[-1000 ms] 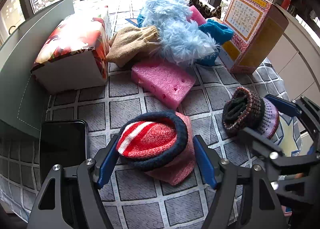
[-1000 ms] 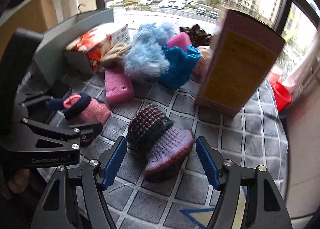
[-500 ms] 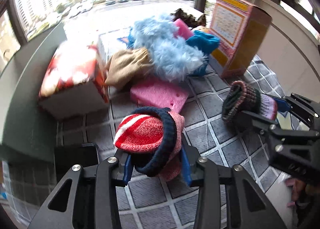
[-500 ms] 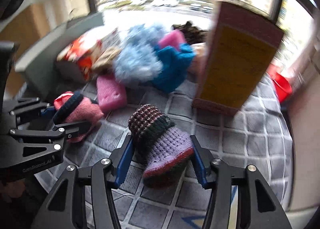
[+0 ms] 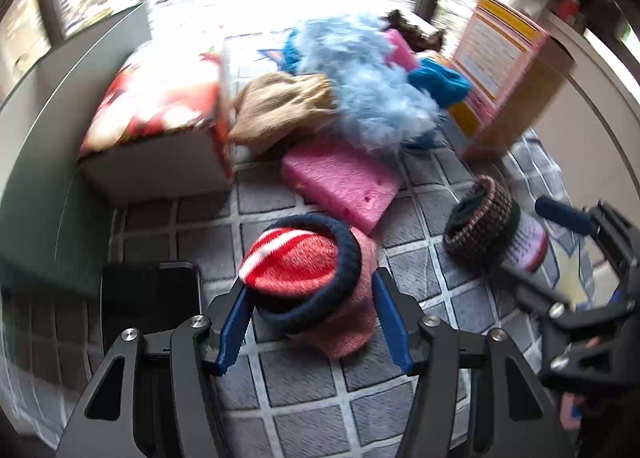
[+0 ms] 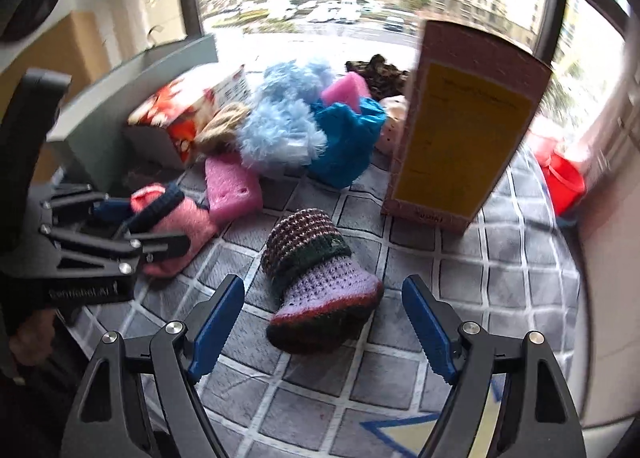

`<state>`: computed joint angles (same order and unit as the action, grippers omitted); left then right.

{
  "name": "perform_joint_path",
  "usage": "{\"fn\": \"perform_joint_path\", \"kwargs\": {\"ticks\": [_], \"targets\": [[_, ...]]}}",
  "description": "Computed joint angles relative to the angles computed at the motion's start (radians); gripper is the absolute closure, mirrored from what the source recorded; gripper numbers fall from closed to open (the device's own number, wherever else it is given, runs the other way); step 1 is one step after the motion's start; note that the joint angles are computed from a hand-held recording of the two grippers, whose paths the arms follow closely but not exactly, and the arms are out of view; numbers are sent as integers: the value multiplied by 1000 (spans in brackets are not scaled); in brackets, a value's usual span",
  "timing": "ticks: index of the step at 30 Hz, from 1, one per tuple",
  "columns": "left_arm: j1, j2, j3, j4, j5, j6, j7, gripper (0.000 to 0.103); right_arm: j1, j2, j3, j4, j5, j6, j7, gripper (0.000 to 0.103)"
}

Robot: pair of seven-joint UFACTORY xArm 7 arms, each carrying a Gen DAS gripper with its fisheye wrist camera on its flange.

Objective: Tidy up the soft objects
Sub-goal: 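Close the left tool on the red-striped hat while the right tool grasps the purple bootie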

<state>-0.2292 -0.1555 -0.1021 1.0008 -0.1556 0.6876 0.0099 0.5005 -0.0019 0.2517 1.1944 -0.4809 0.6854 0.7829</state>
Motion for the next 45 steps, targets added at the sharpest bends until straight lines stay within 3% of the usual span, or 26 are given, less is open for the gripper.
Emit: {"fn": "perform_joint_path", "kwargs": {"ticks": [3, 6, 12, 14, 22, 29, 38, 41, 45], "targets": [[2, 12, -10, 7, 26, 5, -41, 41, 2, 59, -6, 48, 43, 14, -101, 21], [-2, 39, -14, 18, 42, 7, -43, 41, 17, 113, -19, 91, 48, 45, -131, 21], [-7, 51, -24, 10, 99, -25, -67, 41, 35, 131, -46, 85, 67, 12, -82, 21], [-8, 58, -31, 13, 136, -30, -103, 40, 31, 128, -51, 74, 82, -7, -66, 39], [-17, 58, -26, 4, 145, -48, -102, 39, 33, 130, -53, 80, 82, 3, -11, 39], [-13, 36, -28, -33, 178, -75, -130, 22, 49, 129, -56, 82, 25, 15, 89, 38], [-4, 22, -29, -63, 201, -111, -168, 15, 39, 96, -43, 42, 23, 6, 102, 32], [-8, 12, -22, -73, 188, -115, -130, 14, 39, 101, -40, 49, 23, 13, 98, 32], [-3, 18, -19, -66, 177, -103, -116, 6, 37, 103, -40, 52, 30, 12, 86, 32]]}}
